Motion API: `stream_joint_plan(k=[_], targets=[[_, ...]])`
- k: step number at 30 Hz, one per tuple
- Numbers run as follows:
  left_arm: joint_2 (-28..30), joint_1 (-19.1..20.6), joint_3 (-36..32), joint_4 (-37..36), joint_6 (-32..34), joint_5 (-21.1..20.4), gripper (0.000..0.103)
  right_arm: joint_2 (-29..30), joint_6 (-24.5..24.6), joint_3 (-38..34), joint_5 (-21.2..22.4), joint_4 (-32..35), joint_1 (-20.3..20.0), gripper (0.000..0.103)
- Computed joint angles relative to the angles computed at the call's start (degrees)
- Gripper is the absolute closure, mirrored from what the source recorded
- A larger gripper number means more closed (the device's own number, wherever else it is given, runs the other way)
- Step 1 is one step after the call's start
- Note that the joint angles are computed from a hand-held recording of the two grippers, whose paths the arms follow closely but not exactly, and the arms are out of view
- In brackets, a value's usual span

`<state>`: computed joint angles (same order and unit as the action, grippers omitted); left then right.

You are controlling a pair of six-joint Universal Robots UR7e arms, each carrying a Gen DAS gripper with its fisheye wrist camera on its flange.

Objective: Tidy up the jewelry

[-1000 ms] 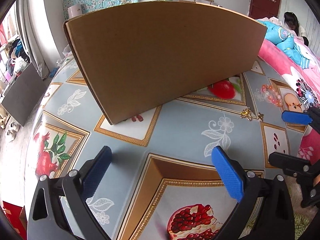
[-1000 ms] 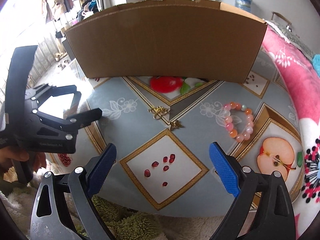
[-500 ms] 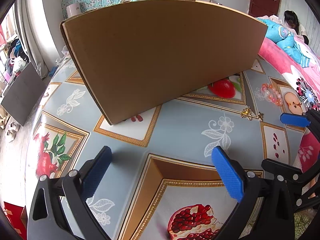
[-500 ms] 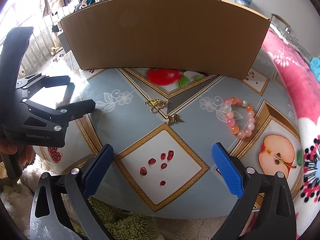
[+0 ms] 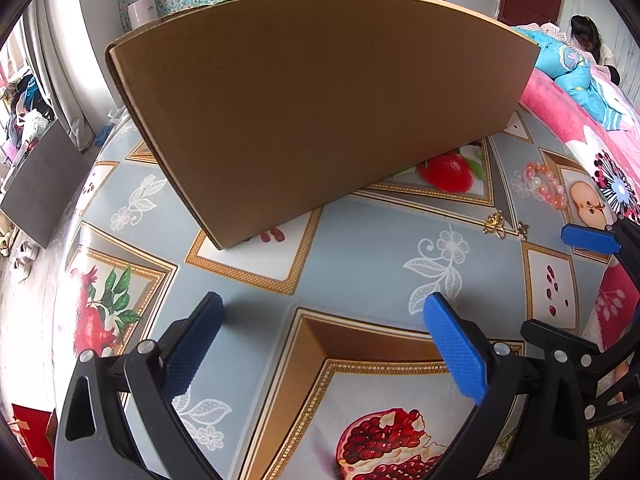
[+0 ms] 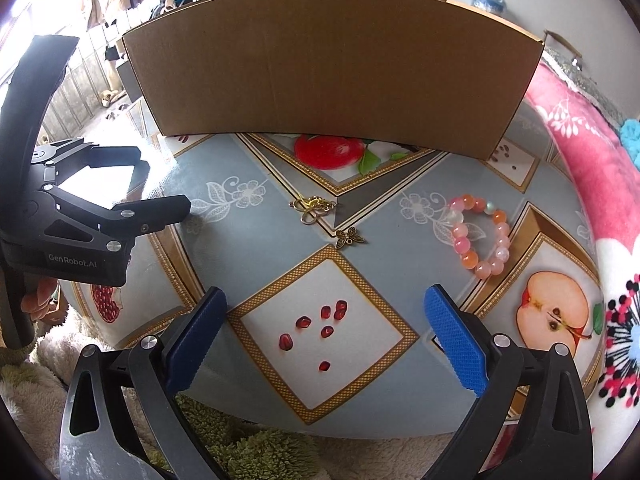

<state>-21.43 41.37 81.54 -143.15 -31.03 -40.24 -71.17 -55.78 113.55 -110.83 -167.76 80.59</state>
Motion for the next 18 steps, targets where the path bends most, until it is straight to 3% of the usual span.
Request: stream_joint_plan(k=[13, 18], targets=[[-0.15, 0.17, 0.22, -0.73, 1.69, -0.8, 0.005, 0.48, -0.01, -0.72, -1.0, 0.83, 0.38, 0.008], [0.0, -0.08, -0.28, 1.34, -1.34, -0.11, 0.005, 0.68, 0.07, -1.18, -1.43, 1.55, 0.52, 0.008]])
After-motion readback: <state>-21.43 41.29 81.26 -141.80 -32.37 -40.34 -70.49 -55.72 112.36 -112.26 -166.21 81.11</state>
